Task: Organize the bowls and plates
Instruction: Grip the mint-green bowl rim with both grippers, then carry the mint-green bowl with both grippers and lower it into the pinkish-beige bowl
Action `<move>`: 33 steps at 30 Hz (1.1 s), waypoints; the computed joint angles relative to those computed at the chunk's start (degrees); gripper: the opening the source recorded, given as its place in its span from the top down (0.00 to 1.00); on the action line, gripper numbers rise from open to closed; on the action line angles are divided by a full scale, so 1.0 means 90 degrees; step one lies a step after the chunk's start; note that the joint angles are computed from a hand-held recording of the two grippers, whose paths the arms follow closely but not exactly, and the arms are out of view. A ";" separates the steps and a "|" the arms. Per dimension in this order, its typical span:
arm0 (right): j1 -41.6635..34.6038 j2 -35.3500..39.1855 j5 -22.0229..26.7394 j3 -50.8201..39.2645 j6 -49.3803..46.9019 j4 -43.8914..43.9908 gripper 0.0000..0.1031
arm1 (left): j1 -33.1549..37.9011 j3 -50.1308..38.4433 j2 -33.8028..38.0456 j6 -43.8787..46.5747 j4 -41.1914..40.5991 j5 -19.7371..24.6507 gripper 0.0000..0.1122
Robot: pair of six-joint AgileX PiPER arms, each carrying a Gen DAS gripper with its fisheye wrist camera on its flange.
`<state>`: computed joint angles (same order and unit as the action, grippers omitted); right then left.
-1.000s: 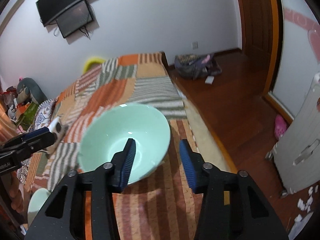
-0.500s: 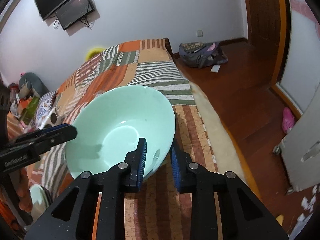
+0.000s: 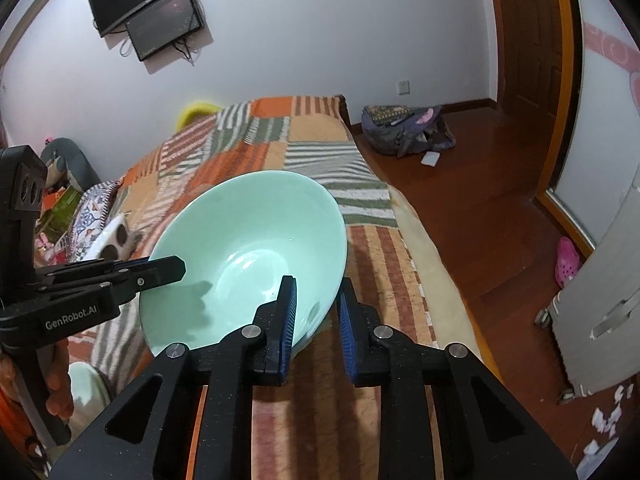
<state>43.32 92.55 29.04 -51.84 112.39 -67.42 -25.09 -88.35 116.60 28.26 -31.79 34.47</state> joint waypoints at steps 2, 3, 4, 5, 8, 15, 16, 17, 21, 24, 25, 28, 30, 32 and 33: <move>0.0204 -0.0152 0.0207 -0.0041 0.0009 -0.0010 0.82 | 0.0028 0.0343 -0.0393 0.0139 -0.0028 -0.0144 0.88; 0.0327 -0.0262 0.0321 -0.0083 -0.0061 0.0040 0.82 | 0.0035 0.0555 -0.0621 0.0209 -0.0029 -0.0243 0.88; 0.0434 -0.0321 0.0415 -0.0112 -0.0063 0.0036 0.82 | 0.0038 0.0786 -0.0882 0.0261 0.0006 -0.0360 0.88; 0.0547 -0.0376 0.0521 -0.0173 -0.0118 0.0060 0.82 | 0.0030 0.1083 -0.1206 0.0296 0.0091 -0.0535 0.88; 0.1024 -0.0490 0.0966 -0.0432 -0.0278 0.0120 0.82 | 0.0047 0.1740 -0.1980 0.0148 0.0453 -0.0877 0.88; 0.1957 -0.0401 0.1650 -0.1089 -0.0314 0.0048 0.82 | 0.0758 0.2650 -0.3463 0.0563 0.0176 -0.0498 0.88; 0.2089 -0.0341 0.1705 -0.1186 -0.0291 0.0021 0.82 | 0.0867 0.2804 -0.3693 0.0635 0.0172 -0.0468 0.88; 0.2200 -0.0283 0.1748 -0.1265 -0.0281 0.0015 0.82 | 0.1022 0.2965 -0.3941 0.0741 0.0164 -0.0396 0.88; 0.2489 0.0104 0.1743 -0.1752 -0.0420 0.0061 0.82 | 0.1747 0.3454 -0.4743 0.1165 0.0026 0.0084 0.88; 0.2613 0.0430 0.1654 -0.2198 -0.0651 0.0156 0.82 | 0.2369 0.3757 -0.5177 0.1682 -0.0270 0.0386 0.88; 0.2647 0.0554 0.1620 -0.2368 -0.0756 0.0202 0.82 | 0.2622 0.3850 -0.5313 0.1893 -0.0401 0.0510 0.88; 0.2772 0.0883 0.1561 -0.2790 -0.0987 0.0290 0.82 | 0.3514 0.4025 -0.5614 0.2584 -0.0882 0.1000 0.88; 0.2806 0.1122 0.1498 -0.3131 -0.1216 0.0397 0.82 | 0.4190 0.4111 -0.5725 0.3102 -0.1223 0.1374 0.88; 0.2831 0.1372 0.1440 -0.3500 -0.1519 0.0546 0.82 | 0.4960 0.4165 -0.5771 0.3627 -0.1538 0.1824 0.88; 0.2865 0.1452 0.1435 -0.3614 -0.1609 0.0597 0.82 | 0.5208 0.4203 -0.5787 0.3801 -0.1623 0.1958 0.88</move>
<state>69.10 105.62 41.95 -84.36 97.91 -62.06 21.78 -50.52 64.51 62.47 -46.39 52.09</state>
